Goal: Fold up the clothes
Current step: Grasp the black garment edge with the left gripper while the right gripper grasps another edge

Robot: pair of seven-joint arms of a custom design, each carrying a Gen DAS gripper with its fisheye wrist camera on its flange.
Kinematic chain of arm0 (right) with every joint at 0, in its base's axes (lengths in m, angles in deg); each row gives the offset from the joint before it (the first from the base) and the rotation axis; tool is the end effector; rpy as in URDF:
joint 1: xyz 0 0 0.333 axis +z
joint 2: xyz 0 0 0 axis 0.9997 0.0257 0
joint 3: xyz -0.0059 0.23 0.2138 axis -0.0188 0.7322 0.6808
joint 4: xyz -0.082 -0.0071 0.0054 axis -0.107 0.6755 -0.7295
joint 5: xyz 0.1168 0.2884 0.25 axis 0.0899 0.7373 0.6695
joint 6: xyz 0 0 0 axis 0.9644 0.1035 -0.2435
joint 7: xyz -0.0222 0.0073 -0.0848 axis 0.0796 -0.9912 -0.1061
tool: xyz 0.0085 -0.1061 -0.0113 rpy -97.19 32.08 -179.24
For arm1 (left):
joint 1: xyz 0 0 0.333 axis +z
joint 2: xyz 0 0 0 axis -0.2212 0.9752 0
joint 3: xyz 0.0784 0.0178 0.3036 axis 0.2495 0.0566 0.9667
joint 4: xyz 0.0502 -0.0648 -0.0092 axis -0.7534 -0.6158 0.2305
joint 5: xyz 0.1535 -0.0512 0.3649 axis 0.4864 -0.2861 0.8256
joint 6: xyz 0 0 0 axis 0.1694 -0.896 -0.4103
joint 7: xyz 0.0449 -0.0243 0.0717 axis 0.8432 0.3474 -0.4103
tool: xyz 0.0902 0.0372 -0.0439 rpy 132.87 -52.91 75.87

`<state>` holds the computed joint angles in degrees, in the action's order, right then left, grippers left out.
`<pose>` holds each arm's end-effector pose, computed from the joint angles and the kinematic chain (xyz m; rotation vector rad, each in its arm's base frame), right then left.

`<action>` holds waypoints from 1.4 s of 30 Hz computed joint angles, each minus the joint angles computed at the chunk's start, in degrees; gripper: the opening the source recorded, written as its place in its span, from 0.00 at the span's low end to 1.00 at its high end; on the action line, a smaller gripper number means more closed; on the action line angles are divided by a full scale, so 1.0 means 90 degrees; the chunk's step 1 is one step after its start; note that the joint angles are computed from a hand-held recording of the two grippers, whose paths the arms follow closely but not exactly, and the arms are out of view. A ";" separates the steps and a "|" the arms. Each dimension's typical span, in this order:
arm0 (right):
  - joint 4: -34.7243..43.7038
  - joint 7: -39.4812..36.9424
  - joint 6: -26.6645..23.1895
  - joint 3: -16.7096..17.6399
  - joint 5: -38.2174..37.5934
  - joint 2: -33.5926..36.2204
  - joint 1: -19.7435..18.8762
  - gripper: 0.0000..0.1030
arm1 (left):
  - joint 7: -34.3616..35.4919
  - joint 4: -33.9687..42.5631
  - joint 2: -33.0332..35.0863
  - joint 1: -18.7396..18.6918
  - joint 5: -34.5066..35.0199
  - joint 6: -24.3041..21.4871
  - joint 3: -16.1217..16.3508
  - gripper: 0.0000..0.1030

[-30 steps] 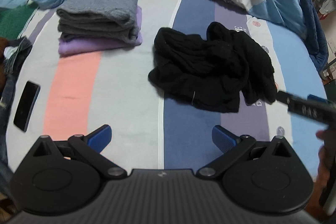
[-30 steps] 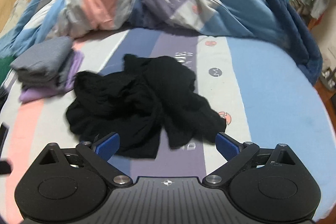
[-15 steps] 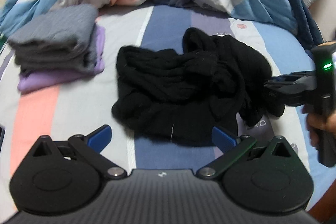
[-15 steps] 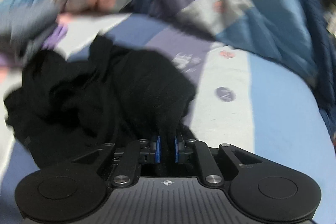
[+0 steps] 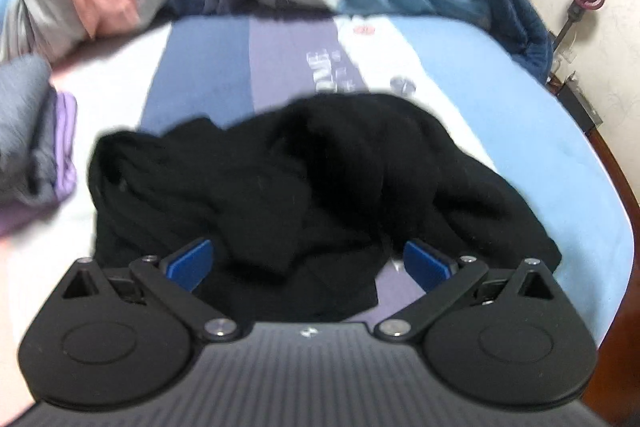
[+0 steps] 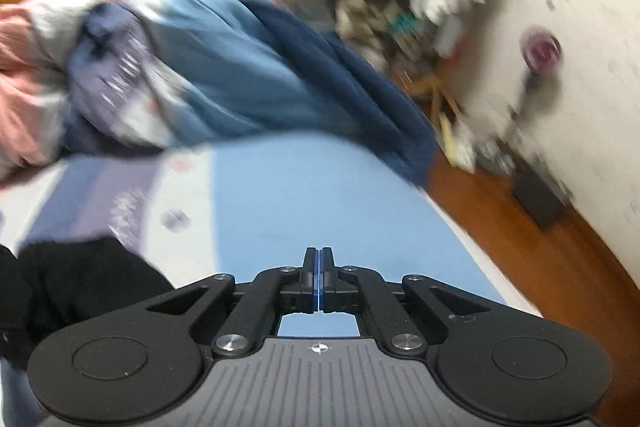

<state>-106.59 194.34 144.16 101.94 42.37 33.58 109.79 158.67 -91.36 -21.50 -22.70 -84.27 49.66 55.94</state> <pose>0.4200 0.2974 0.7061 -1.5375 2.0793 -0.9941 0.5388 -0.1824 0.5439 -1.5695 2.3966 -0.7034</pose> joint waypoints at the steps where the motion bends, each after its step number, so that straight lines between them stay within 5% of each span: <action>1: -0.0172 -0.0166 0.0032 -0.0111 0.0318 -0.0142 0.0034 0.06 | -0.0124 -0.0023 0.0039 0.0000 0.0057 0.0072 -0.0029 1.00; 3: -0.0489 -0.0532 0.0372 -0.0253 0.0854 -0.0316 0.0076 0.11 | -0.0369 -0.0064 0.0119 -0.0005 0.0163 0.0220 -0.0078 1.00; 7: -0.0950 -0.0966 0.1709 -0.0321 0.1685 -0.0179 0.0108 0.44 | -0.0480 0.0022 0.0364 -0.0012 0.0195 0.0416 -0.0111 1.00; 11: -0.0553 -0.1125 0.2209 -0.0242 0.1825 0.0580 0.0161 0.44 | -0.1273 0.0473 0.0991 0.0053 0.0708 0.0463 -0.0195 0.97; 14: -0.0148 -0.1241 0.2407 -0.0337 0.1680 0.1073 0.0329 0.44 | -0.2035 0.0445 0.1075 0.0079 0.1323 0.0729 -0.0219 0.76; 19: 0.0354 -0.1694 0.2843 -0.0561 0.1427 0.1680 0.0660 0.45 | -0.2441 0.0131 0.0781 0.0170 0.1540 0.0832 -0.0215 0.20; 24: 0.1088 -0.2537 0.3644 -0.0809 0.1301 0.2487 0.0995 0.57 | -0.3033 -0.0120 0.0426 0.0272 0.1823 0.0899 -0.0140 0.14; 28: 0.2079 -0.4054 0.3884 -0.0808 0.1927 0.3417 0.1168 0.57 | -0.4683 -0.0231 0.0116 0.0484 0.3177 0.0713 -0.0147 0.12; 30: 0.2693 -0.4613 0.3536 -0.0880 0.2038 0.3886 0.1319 0.54 | -0.5616 -0.0261 -0.0087 0.0652 0.4101 0.0348 -0.0204 0.12; 32: 0.3679 -0.4653 0.2507 -0.1161 0.1853 0.4508 0.1673 0.33 | -0.6032 -0.0321 -0.0225 0.0774 0.4407 0.0058 -0.0143 0.12; 33: 0.3940 -0.4656 0.2267 -0.1307 0.1900 0.4689 0.1792 0.12 | -0.6132 -0.0379 -0.0302 0.0834 0.4412 -0.0097 -0.0078 0.12; 34: 0.3980 -0.4577 0.2178 -0.1313 0.2171 0.4693 0.1749 0.12 | -0.6215 -0.0431 -0.0372 0.0902 0.4402 -0.0257 -0.0014 0.12; 38: 0.2327 -0.4909 0.3195 -0.1132 0.3423 0.3449 0.1369 0.12 | -0.6105 -0.0881 -0.0840 0.1155 0.4402 -0.0573 0.0224 0.12; 42: 0.0625 -0.5967 0.3418 -0.0819 0.4593 0.1826 0.1128 0.12 | -0.5674 -0.1464 -0.1609 0.1387 0.4442 -0.0739 0.0380 0.12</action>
<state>-100.97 140.63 174.92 94.57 83.71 50.02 119.94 107.61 -104.54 -35.98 -10.22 -44.29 43.01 59.36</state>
